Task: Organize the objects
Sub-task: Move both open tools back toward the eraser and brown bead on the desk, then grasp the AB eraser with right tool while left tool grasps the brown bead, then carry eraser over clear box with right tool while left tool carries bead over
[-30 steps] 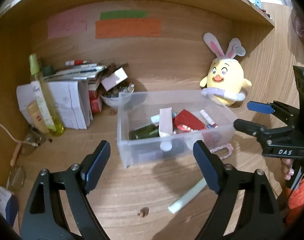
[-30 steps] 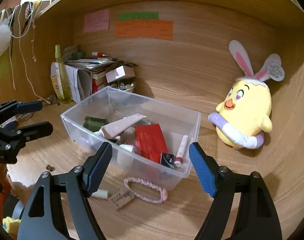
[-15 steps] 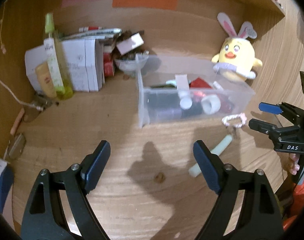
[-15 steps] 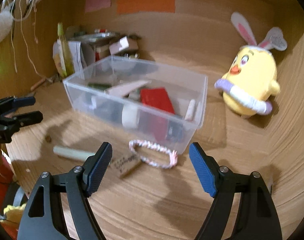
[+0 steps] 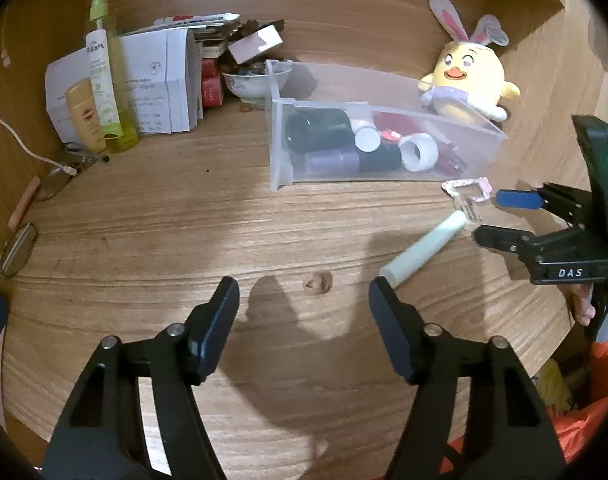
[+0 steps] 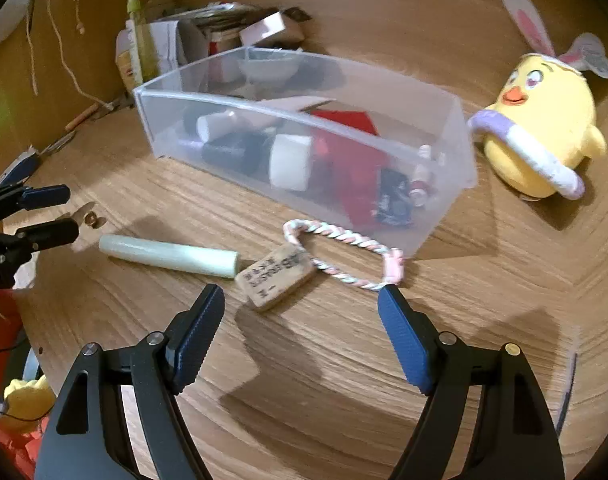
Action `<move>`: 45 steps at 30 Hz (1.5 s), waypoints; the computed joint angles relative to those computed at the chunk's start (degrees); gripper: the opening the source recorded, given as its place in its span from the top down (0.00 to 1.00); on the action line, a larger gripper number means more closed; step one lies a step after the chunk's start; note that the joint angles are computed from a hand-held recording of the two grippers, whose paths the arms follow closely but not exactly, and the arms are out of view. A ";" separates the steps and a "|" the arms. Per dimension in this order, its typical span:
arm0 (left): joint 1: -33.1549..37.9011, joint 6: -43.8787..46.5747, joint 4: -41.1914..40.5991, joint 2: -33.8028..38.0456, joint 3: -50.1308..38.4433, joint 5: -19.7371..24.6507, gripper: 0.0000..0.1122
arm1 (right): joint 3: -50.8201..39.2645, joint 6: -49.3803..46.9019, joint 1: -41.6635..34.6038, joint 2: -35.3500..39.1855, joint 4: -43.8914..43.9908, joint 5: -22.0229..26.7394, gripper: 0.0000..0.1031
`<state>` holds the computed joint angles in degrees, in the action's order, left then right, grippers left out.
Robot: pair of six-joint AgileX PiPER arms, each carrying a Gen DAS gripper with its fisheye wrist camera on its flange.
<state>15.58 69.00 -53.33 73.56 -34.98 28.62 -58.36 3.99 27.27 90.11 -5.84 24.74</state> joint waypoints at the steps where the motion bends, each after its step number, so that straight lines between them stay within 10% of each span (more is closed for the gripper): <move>1: -0.11 0.21 0.05 -0.09 0.13 -0.03 0.46 | -0.30 -0.65 0.12 0.27 0.47 0.29 0.28; 22: -4.21 1.20 -1.62 3.40 -0.88 -2.33 0.90 | -4.42 -6.16 -0.50 4.03 5.55 0.59 0.60; 45: -5.35 0.83 -7.47 -3.35 -2.08 -0.30 0.90 | 2.03 -10.60 -2.87 -7.75 12.27 -4.22 0.60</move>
